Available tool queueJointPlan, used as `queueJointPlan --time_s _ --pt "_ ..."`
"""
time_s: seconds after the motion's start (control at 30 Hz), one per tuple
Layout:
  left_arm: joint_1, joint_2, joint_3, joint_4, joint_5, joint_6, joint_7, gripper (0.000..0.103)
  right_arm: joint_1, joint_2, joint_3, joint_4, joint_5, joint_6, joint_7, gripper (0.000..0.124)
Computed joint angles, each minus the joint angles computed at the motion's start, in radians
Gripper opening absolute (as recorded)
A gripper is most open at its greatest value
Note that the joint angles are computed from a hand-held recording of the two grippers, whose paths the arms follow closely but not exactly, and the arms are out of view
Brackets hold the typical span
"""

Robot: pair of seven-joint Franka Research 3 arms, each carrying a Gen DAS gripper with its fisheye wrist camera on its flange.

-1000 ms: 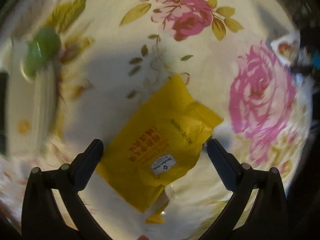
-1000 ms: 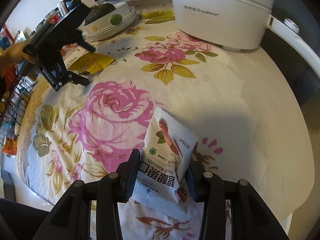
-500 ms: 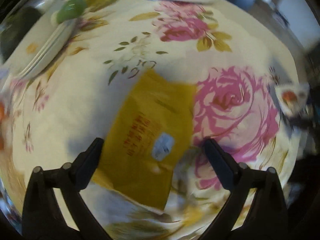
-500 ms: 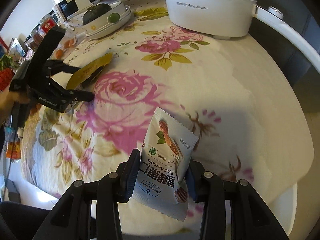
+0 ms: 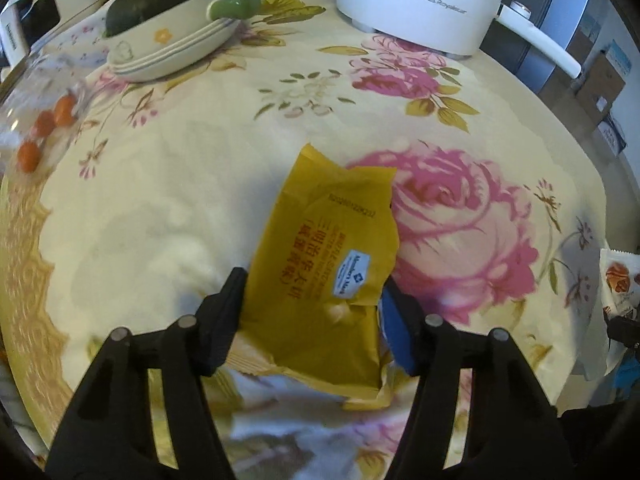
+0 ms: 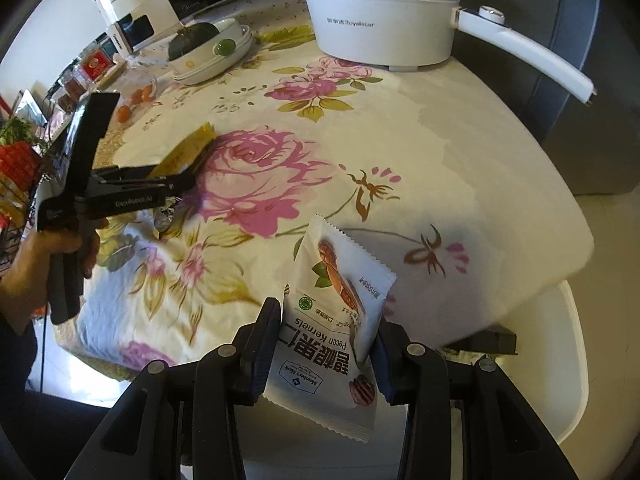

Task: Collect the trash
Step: 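Grasp the yellow packet with the left gripper while the right holds the white packet, then carry both packets over the white bin and open both grippers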

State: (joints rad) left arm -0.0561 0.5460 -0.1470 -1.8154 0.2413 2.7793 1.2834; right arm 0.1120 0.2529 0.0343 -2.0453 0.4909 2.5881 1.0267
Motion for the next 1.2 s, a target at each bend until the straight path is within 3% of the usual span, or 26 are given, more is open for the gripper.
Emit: queueJointPlan --time_s 0.27,0.53,0.93,1.2 --pt "-0.026 -0.093 -0.025 -0.076 -0.009 0.015 -0.02 0.064 -0.043 -0.052 -0.005 -0.052 0.135 0.005 -0.072 0.043" --pt "-0.059 -0.12 -0.056 -0.085 -0.025 0.014 -0.022 0.064 -0.06 -0.061 -0.032 -0.069 0.121 0.013 -0.078 0.043" --pt "-0.089 -0.052 -0.169 0.018 -0.142 -0.036 0.128 0.064 -0.129 -0.077 -0.072 -0.085 0.144 0.01 -0.102 0.043" --pt "-0.171 0.028 -0.173 0.113 -0.141 -0.089 0.181 0.064 -0.178 -0.073 -0.108 -0.116 0.09 0.013 -0.064 0.043"
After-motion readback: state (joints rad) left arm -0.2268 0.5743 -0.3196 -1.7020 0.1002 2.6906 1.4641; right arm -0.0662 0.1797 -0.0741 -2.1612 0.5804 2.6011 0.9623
